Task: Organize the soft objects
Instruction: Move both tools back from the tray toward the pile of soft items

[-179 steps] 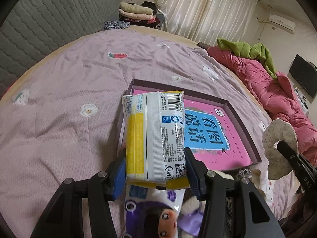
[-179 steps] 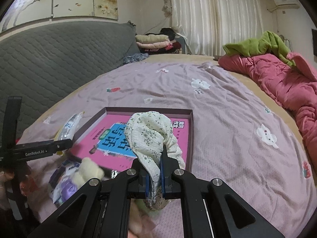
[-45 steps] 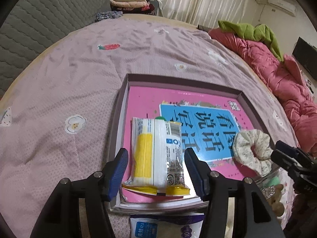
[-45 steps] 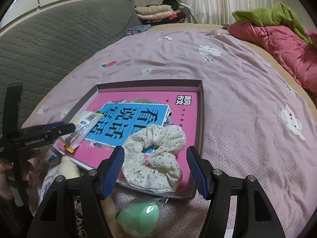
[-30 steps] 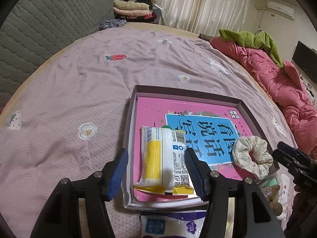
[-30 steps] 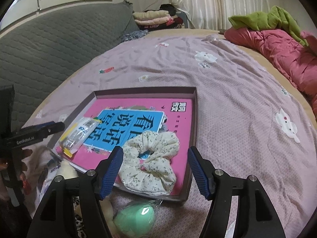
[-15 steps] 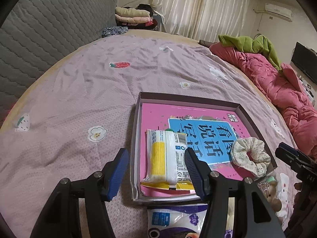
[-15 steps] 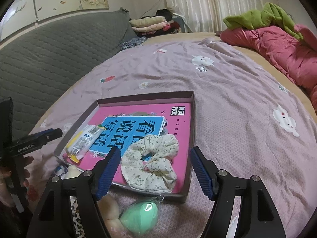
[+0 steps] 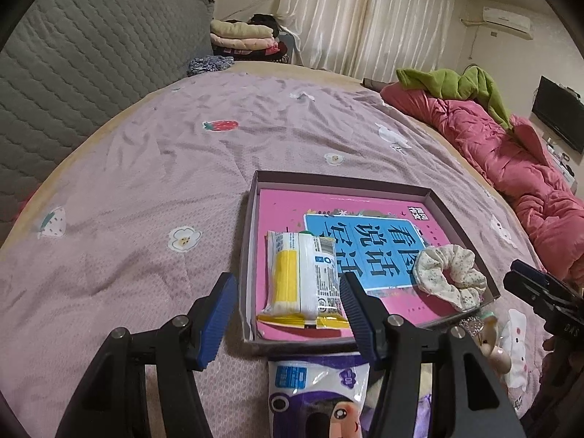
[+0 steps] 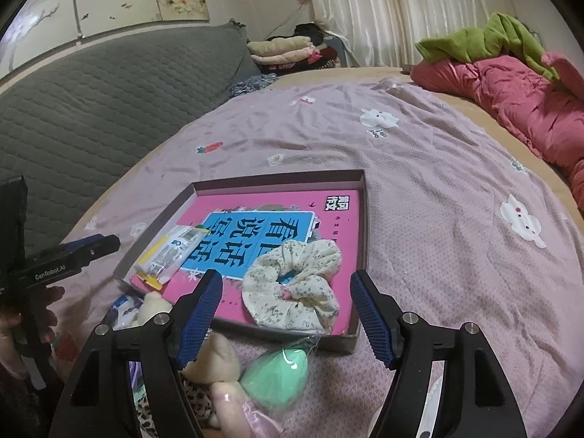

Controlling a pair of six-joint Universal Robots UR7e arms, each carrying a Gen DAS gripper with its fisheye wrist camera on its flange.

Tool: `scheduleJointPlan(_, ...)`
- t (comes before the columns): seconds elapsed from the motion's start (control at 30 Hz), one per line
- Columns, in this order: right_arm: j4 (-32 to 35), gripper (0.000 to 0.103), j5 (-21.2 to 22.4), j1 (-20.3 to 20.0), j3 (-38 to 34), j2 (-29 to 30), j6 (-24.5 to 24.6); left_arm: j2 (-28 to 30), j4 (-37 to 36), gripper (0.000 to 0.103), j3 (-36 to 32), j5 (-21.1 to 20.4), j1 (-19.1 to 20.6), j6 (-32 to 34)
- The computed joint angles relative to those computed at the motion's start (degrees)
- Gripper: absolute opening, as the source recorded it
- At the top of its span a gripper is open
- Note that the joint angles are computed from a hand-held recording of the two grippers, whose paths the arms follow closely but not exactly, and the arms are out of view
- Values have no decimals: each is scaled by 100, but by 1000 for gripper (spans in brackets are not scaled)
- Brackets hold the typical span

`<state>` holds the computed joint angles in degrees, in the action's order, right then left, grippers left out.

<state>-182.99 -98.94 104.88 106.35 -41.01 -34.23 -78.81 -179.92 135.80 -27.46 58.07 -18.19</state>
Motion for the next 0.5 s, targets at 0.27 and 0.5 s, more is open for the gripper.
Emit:
scheduleJointPlan(0.27, -495, 74, 67, 72, 368, -158, -184, -123, 302, 59, 182, 149, -223, -372)
scheduleJointPlan(0.5, -953, 74, 31, 203, 651, -204, -504, -342, 576, 59, 345, 246, -370, -690)
